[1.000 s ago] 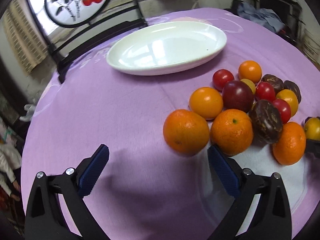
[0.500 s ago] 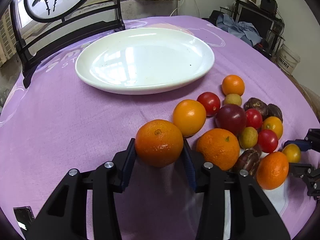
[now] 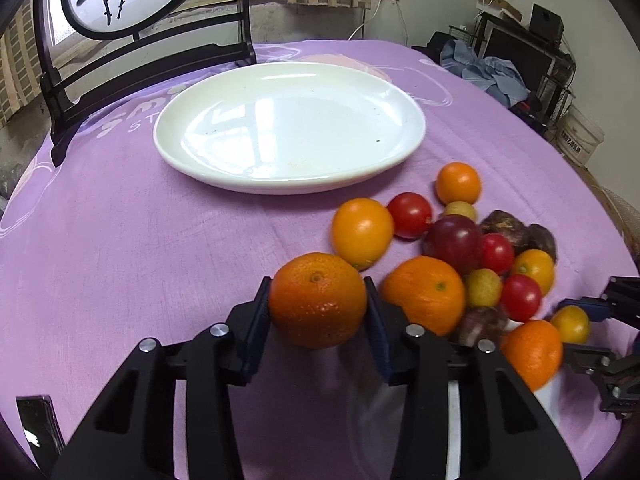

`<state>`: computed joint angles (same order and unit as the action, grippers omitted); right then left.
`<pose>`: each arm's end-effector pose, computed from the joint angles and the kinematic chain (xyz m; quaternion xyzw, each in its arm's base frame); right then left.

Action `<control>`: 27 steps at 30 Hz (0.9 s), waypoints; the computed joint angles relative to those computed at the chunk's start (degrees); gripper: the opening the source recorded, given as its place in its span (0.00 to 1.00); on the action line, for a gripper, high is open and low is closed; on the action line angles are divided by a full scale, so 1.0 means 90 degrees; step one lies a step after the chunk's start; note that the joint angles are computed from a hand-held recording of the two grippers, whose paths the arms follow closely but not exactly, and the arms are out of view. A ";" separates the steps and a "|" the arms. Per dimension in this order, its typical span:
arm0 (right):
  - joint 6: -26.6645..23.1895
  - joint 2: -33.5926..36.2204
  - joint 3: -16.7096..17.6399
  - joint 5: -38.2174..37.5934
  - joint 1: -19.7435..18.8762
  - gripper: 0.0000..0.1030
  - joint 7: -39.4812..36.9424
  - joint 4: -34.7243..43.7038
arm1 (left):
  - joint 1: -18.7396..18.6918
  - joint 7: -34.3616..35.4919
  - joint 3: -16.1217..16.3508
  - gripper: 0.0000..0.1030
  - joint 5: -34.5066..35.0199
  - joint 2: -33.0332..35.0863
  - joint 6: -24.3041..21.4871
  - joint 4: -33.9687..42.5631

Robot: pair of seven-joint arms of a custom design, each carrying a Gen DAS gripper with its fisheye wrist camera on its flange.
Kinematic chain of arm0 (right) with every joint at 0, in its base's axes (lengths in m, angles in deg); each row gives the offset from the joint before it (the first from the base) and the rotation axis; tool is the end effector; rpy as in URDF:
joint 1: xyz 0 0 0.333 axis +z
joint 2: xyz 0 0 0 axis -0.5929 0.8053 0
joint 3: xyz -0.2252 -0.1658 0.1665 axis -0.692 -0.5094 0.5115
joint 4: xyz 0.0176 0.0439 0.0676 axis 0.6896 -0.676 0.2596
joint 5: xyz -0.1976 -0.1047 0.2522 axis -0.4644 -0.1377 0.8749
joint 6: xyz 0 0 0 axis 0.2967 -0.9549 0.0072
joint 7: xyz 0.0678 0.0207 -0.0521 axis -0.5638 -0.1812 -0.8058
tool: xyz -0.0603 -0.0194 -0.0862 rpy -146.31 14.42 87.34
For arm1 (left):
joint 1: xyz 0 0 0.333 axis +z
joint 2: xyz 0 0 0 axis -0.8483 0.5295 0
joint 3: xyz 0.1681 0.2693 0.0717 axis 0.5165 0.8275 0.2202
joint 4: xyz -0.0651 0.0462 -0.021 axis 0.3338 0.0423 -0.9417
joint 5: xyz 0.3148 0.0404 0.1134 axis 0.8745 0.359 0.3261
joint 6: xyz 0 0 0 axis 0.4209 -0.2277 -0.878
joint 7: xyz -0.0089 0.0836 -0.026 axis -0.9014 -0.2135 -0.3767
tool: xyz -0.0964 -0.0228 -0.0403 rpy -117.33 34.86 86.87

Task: Organize fruits
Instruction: 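Carry both fruits over the white plate and open both tools to drop them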

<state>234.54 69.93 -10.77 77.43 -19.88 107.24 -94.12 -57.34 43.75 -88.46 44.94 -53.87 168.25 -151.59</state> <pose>0.5139 0.1668 0.3917 -0.8175 0.4871 -0.1102 0.2870 0.5845 -0.1587 0.3720 -0.6014 0.7291 -0.2709 0.1826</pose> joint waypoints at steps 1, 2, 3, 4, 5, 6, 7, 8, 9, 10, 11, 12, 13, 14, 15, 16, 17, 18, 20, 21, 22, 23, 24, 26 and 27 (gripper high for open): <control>0.0008 0.0002 0.0000 0.0004 -0.0001 0.38 -0.0007 0.0002 | -0.0066 -0.0072 0.0070 0.41 0.0047 -0.0107 0.0070 -0.0111; 0.0031 -0.0002 0.0009 0.0025 -0.0004 0.38 -0.0033 -0.0006 | -0.0307 -0.0273 0.0327 0.41 0.0211 -0.0301 0.0164 -0.0288; 0.0068 -0.0015 0.0039 0.0092 -0.0017 0.38 -0.0106 -0.0021 | -0.0413 -0.0383 0.0427 0.41 0.0301 -0.0403 0.0164 -0.0365; 0.0097 -0.0031 0.0087 0.0217 -0.0045 0.38 -0.0228 -0.0030 | -0.0456 -0.0461 0.0444 0.41 0.0351 -0.0527 0.0145 -0.0469; 0.0109 -0.0053 0.0168 0.0458 -0.0106 0.38 -0.0449 -0.0025 | -0.0482 -0.0517 0.0438 0.41 0.0388 -0.0640 0.0120 -0.0561; 0.0058 -0.0068 0.0253 0.0792 -0.0193 0.38 -0.0729 0.0028 | -0.0590 -0.0625 0.0515 0.41 0.0492 -0.0778 0.0083 -0.0657; 0.0011 -0.0097 0.0251 0.0959 -0.0207 0.37 -0.0821 0.0057 | -0.0688 -0.0734 0.0596 0.41 0.0616 -0.0895 0.0080 -0.0735; 0.0062 -0.0154 0.0225 0.1061 -0.0179 0.37 -0.0825 0.0059 | -0.0779 -0.0855 0.0664 0.41 0.0743 -0.1033 0.0095 -0.0816; 0.0084 -0.0193 0.0209 0.1134 -0.0152 0.37 -0.0867 0.0089 | -0.0794 -0.0925 0.0674 0.41 0.0809 -0.1115 0.0136 -0.0862; 0.0043 -0.0245 0.0220 0.1283 -0.0161 0.37 -0.1017 0.0147 | -0.0792 -0.0988 0.0666 0.41 0.0853 -0.1206 0.0210 -0.0915; -0.0007 -0.0282 0.0209 0.1358 -0.0149 0.37 -0.1131 0.0225 | -0.0773 -0.1031 0.0647 0.42 0.0865 -0.1269 0.0253 -0.0919; 0.0011 -0.0290 0.0189 0.1362 -0.0113 0.37 -0.1210 0.0324 | -0.0778 -0.1121 0.0660 0.42 0.0869 -0.1315 0.0264 -0.0860; 0.0119 -0.0266 0.0182 0.1343 -0.0062 0.37 -0.1301 0.0449 | -0.0765 -0.1165 0.0639 0.42 0.0850 -0.1310 0.0238 -0.0779; 0.0285 -0.0198 0.0196 0.1318 -0.0012 0.37 -0.1454 0.0621 | -0.0800 -0.1277 0.0684 0.42 0.0859 -0.1259 0.0162 -0.0603; 0.0402 -0.0077 0.0208 0.1248 0.0022 0.37 -0.1588 0.0838 | -0.0786 -0.1293 0.0664 0.42 0.0820 -0.1150 0.0030 -0.0383; 0.0424 0.0107 0.0160 0.1008 0.0074 0.37 -0.1514 0.1114 | -0.0691 -0.1221 0.0546 0.42 0.0643 -0.1011 -0.0133 -0.0152; 0.0386 0.0284 0.0044 0.0644 0.0160 0.37 -0.1216 0.1343 | -0.0531 -0.1059 0.0353 0.42 0.0371 -0.0867 -0.0284 0.0052; 0.0291 0.0565 -0.0219 -0.0003 0.0356 0.37 -0.0619 0.1694 | -0.0334 -0.0874 0.0125 0.42 -0.0037 -0.0615 -0.0535 0.0394; 0.0013 0.1107 -0.0666 -0.1018 0.0664 0.37 0.0358 0.2397 | -0.0392 -0.0936 0.0185 0.42 -0.0254 -0.0220 -0.0934 0.1004; -0.0217 0.1444 -0.0970 -0.1577 0.0873 0.37 0.0876 0.2836 | -0.0484 -0.1010 0.0290 0.42 -0.0270 0.0053 -0.1148 0.1425; -0.0386 0.1723 -0.1198 -0.2000 0.1030 0.37 0.1282 0.3207 | -0.0552 -0.1070 0.0372 0.42 -0.0267 0.0243 -0.1311 0.1729; -0.0635 0.2110 -0.1496 -0.2496 0.1230 0.37 0.1704 0.3730 | -0.0607 -0.1098 0.0426 0.42 -0.0297 0.0510 -0.1557 0.2161; -0.0755 0.2359 -0.1619 -0.2763 0.1292 0.37 0.1939 0.4057 | -0.0634 -0.1105 0.0456 0.42 -0.0314 0.0689 -0.1716 0.2442; -0.1088 0.2786 -0.1687 -0.3124 0.1285 0.37 0.2257 0.4707 | -0.0795 -0.1192 0.0628 0.42 -0.0206 0.1031 -0.2042 0.2998; -0.1356 0.3022 -0.1664 -0.3259 0.1223 0.37 0.2374 0.5097 | -0.0896 -0.1268 0.0738 0.41 -0.0138 0.1232 -0.2269 0.3327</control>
